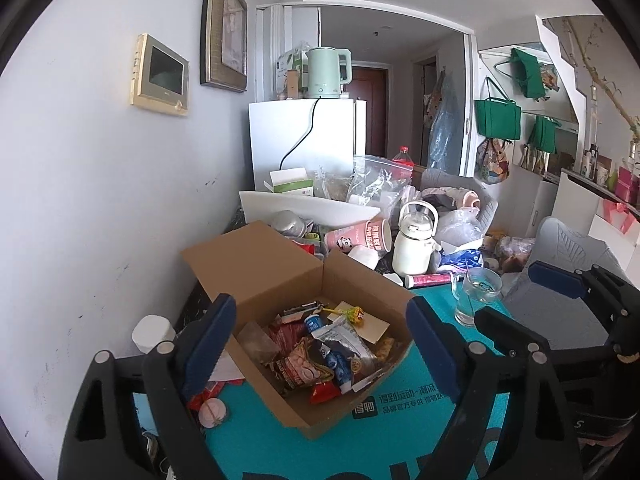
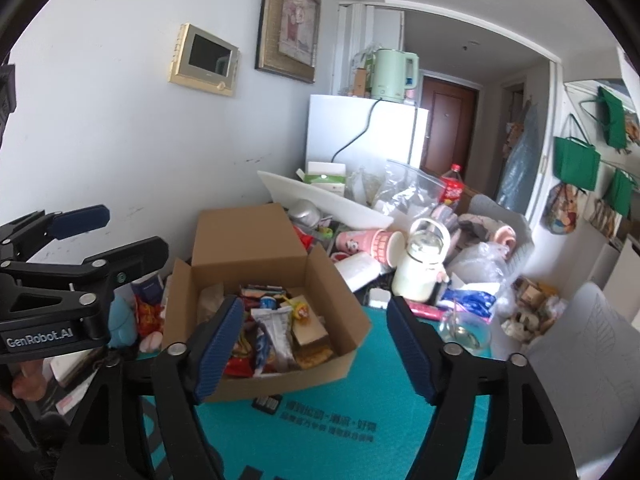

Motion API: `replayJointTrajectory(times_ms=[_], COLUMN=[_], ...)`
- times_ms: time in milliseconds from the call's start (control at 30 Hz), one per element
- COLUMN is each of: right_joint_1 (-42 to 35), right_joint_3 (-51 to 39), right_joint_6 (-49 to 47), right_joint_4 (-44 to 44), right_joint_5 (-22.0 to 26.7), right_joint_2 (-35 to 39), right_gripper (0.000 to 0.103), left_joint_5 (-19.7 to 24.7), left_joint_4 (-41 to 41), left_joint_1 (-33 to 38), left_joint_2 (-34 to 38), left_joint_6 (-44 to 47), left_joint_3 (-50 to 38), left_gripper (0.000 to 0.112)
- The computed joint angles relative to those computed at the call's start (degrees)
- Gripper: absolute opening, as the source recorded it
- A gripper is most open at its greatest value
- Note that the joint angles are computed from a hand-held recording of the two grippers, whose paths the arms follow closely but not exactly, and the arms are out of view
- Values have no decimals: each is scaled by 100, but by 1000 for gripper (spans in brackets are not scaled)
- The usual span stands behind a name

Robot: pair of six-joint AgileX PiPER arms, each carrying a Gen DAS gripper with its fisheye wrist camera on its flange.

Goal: Organize snacks

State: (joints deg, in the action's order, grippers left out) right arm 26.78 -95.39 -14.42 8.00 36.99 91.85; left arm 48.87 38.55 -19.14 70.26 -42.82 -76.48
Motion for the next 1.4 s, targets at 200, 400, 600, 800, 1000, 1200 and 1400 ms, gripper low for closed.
replayJointTrajectory(times_ms=[200,400,600,800,1000,1200,1400], right_joint_1=[-6,29,-147,-176,-160,-118,-100], right_joint_3=[1042,1879,2583,2888,2922,2913,2841], right_joint_6=[175,685,725,991,950,851,776], right_joint_4=[-93,-452,-122,-393,-356,-281,-234], right_joint_5=[-420,-639,-814,-840,-807,-822,-788], right_joint_2=[-679,-1104,-1354,-1366,-1328,-1316,-1252], right_gripper=[82,82,82,82,82,82,82], left_joint_5=[144,222,-87,-206,-401,-474,-510], left_joint_4=[421,746,362,211,21,-104,-189], left_joint_1=[-577,-994,-857,-828,-722,-616,-532], left_joint_2=[-546,-774,-943,-918,-898,-889,-805], left_joint_6=[-568,-1021,-1047,-1108,-1085,-1031,-1014], left_joint_3=[747,1352,1831,2083,2194,2189,2155], left_gripper=[87,87,87,87,87,87,87])
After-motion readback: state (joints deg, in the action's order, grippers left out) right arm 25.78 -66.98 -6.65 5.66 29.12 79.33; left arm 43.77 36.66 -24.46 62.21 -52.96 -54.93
